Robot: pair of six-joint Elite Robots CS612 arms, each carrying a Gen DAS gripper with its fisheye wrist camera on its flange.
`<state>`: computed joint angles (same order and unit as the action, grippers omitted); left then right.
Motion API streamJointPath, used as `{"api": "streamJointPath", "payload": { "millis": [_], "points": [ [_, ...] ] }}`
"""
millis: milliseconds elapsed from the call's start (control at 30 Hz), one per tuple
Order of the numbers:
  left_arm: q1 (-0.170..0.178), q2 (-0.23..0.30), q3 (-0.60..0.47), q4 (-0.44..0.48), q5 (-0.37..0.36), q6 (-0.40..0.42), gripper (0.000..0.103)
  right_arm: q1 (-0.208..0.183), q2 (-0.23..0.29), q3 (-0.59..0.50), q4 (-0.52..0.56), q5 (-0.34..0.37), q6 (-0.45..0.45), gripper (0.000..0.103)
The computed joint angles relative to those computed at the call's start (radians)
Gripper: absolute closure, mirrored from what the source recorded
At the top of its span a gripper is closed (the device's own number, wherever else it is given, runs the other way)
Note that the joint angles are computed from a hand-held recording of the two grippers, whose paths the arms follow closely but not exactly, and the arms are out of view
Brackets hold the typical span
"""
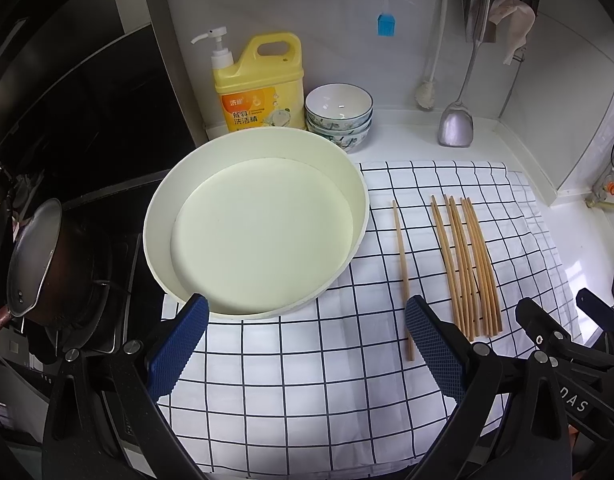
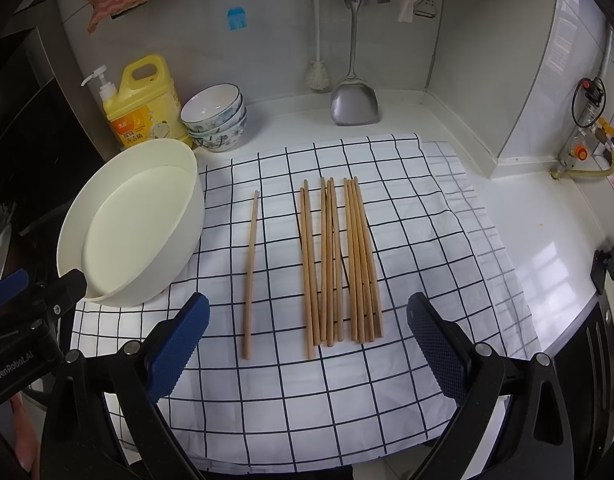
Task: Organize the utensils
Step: 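Move both tools toward the wooden chopsticks lying on the grid cloth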
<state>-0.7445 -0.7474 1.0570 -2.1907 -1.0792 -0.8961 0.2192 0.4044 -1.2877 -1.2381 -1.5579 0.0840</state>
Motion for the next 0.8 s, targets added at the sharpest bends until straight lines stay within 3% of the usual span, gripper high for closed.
{"api": "streamJointPath", "payload": {
  "millis": [367, 633, 800],
  "points": [
    [0.009, -0.001, 0.011, -0.021, -0.028, 0.039, 0.006, 0.007, 0.002, 0.003, -0.010, -0.026, 0.015, 0.008],
    [0.017, 0.016, 0.014, -0.098, -0.080, 0.142, 0.006, 0.012, 0.016, -0.008, -0.026, -0.064, 0.040, 0.008],
    [0.013, 0.044, -0.003, -0.152, -0.096, 0.207, 0.006, -0.009, 0.039, -0.037, -0.014, -0.026, 0.081, 0.008]
  ]
}}
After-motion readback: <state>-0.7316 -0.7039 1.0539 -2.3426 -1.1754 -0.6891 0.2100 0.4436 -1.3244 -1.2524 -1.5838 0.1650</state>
